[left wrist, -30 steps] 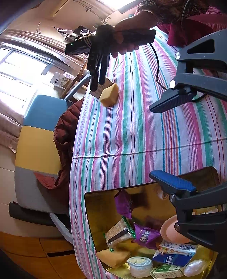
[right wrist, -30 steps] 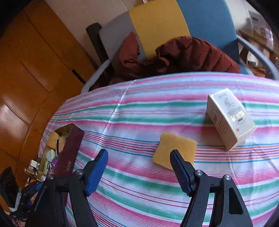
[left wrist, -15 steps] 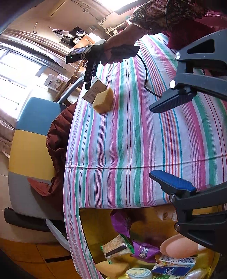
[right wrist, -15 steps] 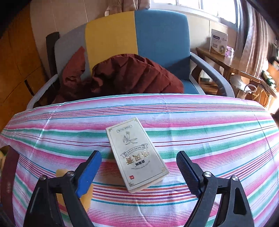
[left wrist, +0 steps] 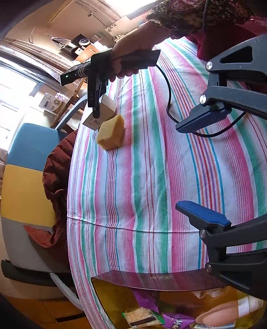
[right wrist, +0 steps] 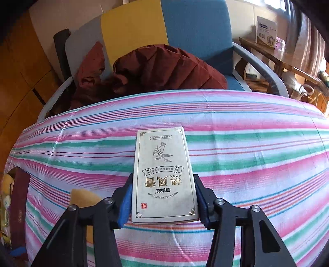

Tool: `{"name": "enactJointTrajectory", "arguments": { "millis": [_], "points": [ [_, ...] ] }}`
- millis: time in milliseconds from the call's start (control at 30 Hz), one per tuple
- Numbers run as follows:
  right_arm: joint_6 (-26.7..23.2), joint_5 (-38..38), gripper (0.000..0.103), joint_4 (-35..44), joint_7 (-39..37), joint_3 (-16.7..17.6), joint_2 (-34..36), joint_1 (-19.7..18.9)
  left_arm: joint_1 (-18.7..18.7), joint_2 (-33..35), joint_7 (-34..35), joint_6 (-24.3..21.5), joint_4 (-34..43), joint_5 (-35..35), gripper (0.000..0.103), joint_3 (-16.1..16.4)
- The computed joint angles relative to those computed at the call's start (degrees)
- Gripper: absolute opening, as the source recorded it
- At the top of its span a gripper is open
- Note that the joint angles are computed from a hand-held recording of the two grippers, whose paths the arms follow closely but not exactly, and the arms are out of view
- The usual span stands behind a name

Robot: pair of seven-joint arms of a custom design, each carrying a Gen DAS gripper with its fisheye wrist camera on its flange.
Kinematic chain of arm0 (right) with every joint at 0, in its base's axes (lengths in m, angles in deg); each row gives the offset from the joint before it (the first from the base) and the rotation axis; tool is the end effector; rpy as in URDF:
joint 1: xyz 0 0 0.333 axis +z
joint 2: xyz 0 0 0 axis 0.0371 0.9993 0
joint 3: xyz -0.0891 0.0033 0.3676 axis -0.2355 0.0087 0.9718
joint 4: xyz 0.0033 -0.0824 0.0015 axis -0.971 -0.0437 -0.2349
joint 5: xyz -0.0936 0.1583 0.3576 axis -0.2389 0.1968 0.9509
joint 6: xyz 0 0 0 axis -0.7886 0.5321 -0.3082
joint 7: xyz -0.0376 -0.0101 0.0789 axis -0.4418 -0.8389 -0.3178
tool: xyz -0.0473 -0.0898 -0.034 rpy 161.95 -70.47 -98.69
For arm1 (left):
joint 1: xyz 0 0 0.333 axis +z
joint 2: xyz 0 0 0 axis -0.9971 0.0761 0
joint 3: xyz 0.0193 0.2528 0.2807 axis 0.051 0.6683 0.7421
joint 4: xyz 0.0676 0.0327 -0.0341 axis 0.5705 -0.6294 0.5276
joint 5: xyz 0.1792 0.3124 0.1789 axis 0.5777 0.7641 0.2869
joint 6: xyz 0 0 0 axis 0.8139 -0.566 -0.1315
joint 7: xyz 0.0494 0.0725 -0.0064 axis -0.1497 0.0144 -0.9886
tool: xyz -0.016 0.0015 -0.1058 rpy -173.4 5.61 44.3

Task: Organize objects
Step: 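Grasp the cream-coloured printed box with the right tool, then grasp the other yellow sponge with the left tool while the right tool holds the box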

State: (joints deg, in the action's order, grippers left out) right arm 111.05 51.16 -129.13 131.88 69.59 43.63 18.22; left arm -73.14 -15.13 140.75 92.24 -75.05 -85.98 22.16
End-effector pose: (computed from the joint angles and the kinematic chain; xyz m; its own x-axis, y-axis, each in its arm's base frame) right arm 0.6673 -0.0025 0.2958 -0.4157 -0.8934 -0.1706 -0.7304 0.4397 -0.5228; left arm 0.6410 -0.1344 0.3127 -0.5985 -0.7605 0.2521 -0.7369 0.3990 -0.5457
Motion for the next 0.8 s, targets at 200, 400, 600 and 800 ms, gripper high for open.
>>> {"name": "enactJointTrajectory", "arguments": {
  "millis": [200,400,600,800],
  "points": [
    [-9.9,-5.5,0.052,-4.7,9.4,-8.1,-4.4,8.1,-6.7,2.6,-10.3,3.6,4.4,8.1,0.069,3.3],
    [-4.6,-9.7,0.052,-9.3,15.9,-9.2,-5.7,8.7,-15.4,8.8,-19.6,5.3,12.4,19.3,0.078,7.2],
    [-3.3,-10.4,0.053,-9.4,15.6,-7.3,-5.6,6.4,-18.2,15.0,-24.4,1.7,20.6,26.7,0.079,7.3],
    [-3.5,-9.2,0.053,-9.2,14.2,-5.5,-5.9,4.4,-18.7,17.7,-26.1,3.6,23.1,32.9,0.081,6.0]
  ]
}}
